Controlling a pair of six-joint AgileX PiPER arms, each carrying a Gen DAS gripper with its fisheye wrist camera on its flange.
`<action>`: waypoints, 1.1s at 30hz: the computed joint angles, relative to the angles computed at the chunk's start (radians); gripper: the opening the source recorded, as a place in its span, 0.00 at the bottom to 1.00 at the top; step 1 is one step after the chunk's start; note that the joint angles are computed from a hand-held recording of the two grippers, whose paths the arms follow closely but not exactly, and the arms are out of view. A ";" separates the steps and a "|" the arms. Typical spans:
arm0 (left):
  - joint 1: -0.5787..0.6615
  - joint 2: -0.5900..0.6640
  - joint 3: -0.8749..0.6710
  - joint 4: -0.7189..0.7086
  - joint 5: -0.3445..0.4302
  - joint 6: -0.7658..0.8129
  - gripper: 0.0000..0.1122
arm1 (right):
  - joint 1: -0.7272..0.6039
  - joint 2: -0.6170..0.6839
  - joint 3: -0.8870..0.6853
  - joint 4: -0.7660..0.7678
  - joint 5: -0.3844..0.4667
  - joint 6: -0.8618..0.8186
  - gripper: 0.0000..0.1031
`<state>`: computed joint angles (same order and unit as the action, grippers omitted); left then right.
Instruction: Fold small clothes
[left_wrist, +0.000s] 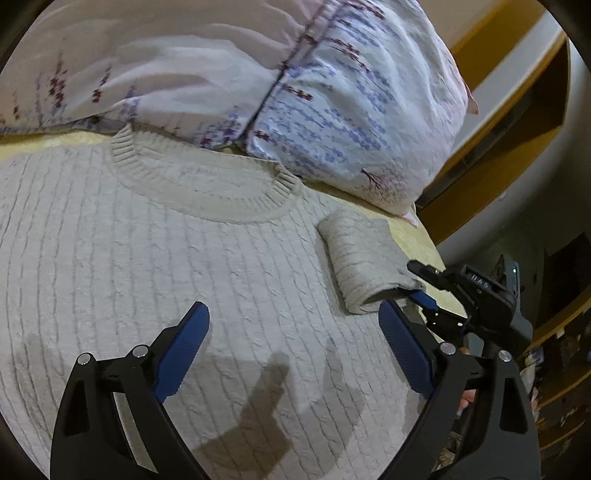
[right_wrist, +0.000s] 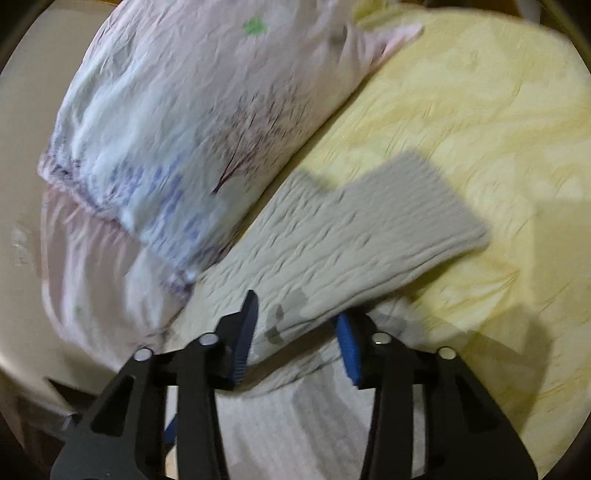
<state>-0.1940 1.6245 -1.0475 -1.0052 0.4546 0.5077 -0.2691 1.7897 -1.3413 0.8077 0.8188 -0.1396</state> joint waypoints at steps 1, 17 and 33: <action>0.015 -0.004 0.006 -0.016 0.006 0.010 0.84 | 0.023 -0.012 -0.011 -0.094 -0.040 0.062 0.29; 0.306 -0.080 0.209 -0.445 0.145 0.309 0.79 | 0.418 0.239 -0.447 -0.007 0.282 -0.172 0.47; 0.278 -0.025 0.174 -0.389 0.082 0.089 0.53 | 0.018 -0.017 0.025 0.002 0.177 -0.030 0.53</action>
